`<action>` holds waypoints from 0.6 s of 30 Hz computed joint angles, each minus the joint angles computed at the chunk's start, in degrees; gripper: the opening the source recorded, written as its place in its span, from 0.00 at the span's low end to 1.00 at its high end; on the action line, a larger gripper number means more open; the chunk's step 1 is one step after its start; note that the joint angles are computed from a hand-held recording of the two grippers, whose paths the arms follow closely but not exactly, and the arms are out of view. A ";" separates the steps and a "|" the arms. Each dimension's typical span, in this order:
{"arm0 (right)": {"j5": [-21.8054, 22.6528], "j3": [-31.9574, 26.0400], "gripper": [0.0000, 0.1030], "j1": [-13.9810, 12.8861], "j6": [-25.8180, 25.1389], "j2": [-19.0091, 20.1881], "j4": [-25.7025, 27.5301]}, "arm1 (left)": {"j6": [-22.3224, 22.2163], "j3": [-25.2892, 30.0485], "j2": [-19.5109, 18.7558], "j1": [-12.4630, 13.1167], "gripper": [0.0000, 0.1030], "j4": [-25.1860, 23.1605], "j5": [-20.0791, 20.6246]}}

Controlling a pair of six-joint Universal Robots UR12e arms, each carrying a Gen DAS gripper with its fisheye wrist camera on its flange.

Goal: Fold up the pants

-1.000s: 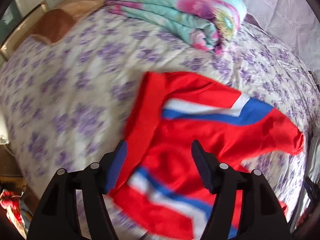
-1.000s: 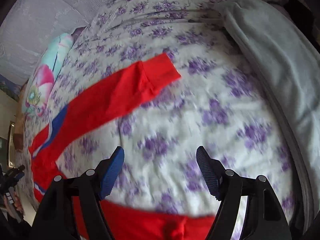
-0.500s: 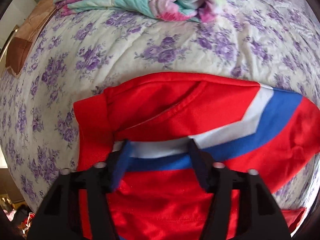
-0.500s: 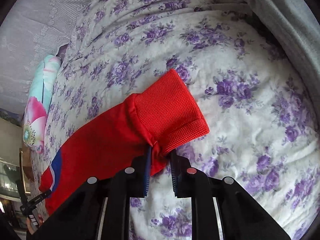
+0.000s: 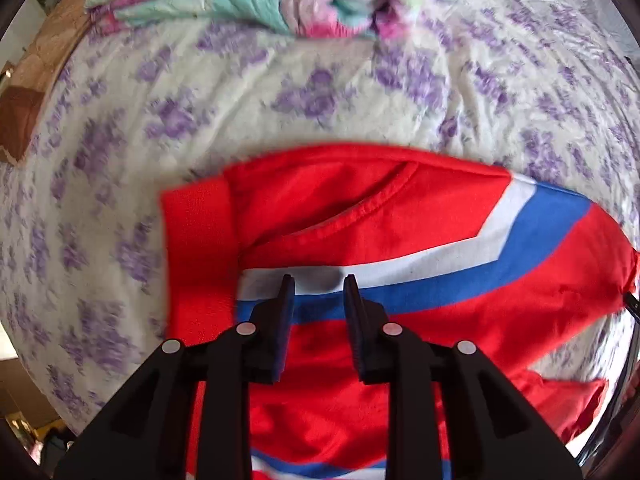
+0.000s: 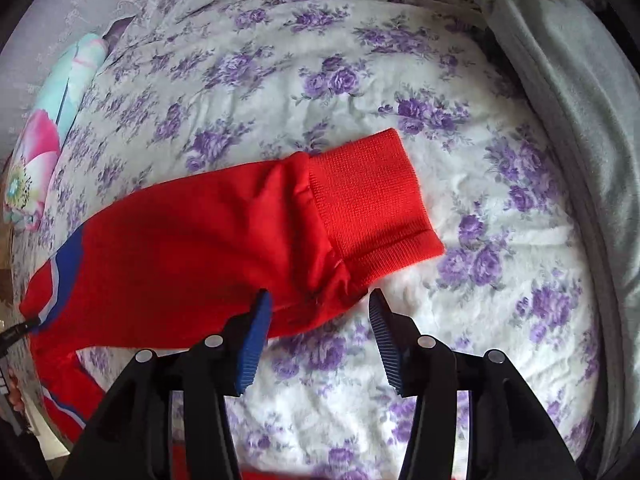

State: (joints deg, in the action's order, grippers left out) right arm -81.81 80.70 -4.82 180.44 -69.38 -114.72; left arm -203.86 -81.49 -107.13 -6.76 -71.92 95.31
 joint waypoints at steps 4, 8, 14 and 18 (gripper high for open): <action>2.25 3.69 0.52 -1.05 -2.68 -4.88 -2.25 | 9.38 0.16 2.07 1.56 0.65 4.49 -0.30; 5.09 5.77 0.52 -1.40 -3.50 -7.75 -0.46 | 20.74 3.65 0.09 4.05 0.67 1.45 -3.78; 5.11 7.42 0.52 -0.74 -4.41 -10.16 1.07 | 29.92 4.09 -2.40 5.40 0.67 -2.66 -8.23; 3.98 6.24 0.52 0.44 -6.83 -9.78 1.21 | 31.48 4.71 -4.56 5.02 0.43 -3.81 -7.10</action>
